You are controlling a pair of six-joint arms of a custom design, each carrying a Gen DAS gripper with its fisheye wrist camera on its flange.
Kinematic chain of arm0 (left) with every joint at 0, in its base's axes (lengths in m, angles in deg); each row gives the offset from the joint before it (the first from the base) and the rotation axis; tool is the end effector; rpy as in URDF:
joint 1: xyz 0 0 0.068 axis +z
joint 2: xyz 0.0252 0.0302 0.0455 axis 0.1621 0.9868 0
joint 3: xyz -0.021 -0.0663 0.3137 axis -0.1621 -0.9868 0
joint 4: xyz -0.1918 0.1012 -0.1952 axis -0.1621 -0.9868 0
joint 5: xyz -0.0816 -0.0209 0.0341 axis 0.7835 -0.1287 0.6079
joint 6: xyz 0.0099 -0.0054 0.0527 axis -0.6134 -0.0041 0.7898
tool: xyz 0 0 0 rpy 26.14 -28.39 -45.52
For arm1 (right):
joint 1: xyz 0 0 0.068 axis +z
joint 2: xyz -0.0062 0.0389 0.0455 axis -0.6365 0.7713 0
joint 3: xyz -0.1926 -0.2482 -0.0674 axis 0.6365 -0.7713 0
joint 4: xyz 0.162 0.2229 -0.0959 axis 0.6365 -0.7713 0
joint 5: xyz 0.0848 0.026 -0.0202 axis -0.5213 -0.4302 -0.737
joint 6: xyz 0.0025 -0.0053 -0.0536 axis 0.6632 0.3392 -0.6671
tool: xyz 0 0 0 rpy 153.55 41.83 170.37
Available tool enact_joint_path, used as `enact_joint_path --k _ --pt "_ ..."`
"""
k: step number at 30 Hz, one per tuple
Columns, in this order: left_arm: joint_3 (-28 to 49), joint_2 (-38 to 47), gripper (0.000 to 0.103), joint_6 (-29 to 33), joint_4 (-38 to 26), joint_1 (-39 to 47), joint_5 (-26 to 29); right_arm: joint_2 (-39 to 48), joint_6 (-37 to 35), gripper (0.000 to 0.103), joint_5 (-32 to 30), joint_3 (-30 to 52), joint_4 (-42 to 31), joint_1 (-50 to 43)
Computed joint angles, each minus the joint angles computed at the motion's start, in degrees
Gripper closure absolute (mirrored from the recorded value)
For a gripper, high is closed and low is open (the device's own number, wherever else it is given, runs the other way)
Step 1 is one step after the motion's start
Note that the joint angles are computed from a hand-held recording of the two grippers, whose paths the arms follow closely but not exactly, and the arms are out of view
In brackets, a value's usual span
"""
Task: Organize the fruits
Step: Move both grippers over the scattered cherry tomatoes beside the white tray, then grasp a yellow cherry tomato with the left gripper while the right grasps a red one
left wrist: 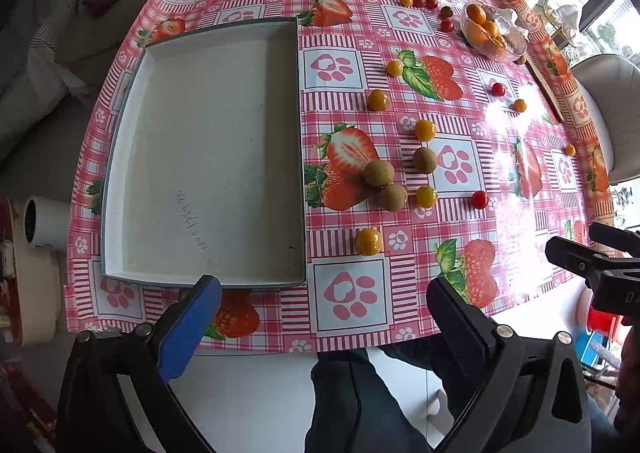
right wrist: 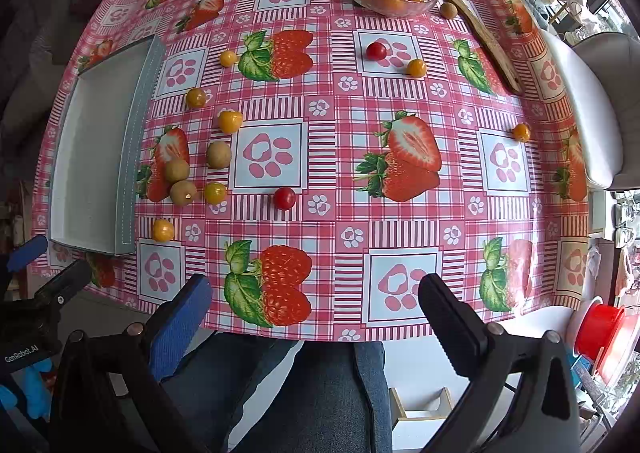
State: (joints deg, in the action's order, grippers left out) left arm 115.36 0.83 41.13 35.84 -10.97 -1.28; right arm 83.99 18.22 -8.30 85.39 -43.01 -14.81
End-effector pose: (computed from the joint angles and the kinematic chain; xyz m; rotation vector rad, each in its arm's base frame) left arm 0.2732 -0.1042 0.2129 0.7858 2.9060 -0.1411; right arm 0.1830 0.0836 0.2128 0.7477 2.9576 0.0788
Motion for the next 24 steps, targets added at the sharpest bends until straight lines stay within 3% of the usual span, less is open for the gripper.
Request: enact_joint_path --k 6,13,15,16,24 --pt "-4.4 1.1 0.0 -6.0 3.9 -5.0 -2.2 1.5 -5.6 0.0 -2.1 -2.6 2.6 -4.0" --pt "-8.4 3.7 0.0 -11.4 13.3 -12.0 -4.8 6.7 -12.2 0.001 -2.8 -3.9 8.8 -6.7" --pt "-8.6 4.9 0.003 -12.1 15.4 -13.4 -5.9 8.6 -14.3 0.007 -2.8 -3.8 10.9 -7.1" --pt "-8.6 5.7 0.012 -12.1 16.2 -13.8 -6.4 9.7 -15.3 0.011 -3.1 -3.7 12.1 -7.4" --pt "-7.9 10.7 0.012 -13.2 19.8 -14.0 -8.5 18.2 -19.6 0.026 -4.7 -2.4 19.2 -9.0"
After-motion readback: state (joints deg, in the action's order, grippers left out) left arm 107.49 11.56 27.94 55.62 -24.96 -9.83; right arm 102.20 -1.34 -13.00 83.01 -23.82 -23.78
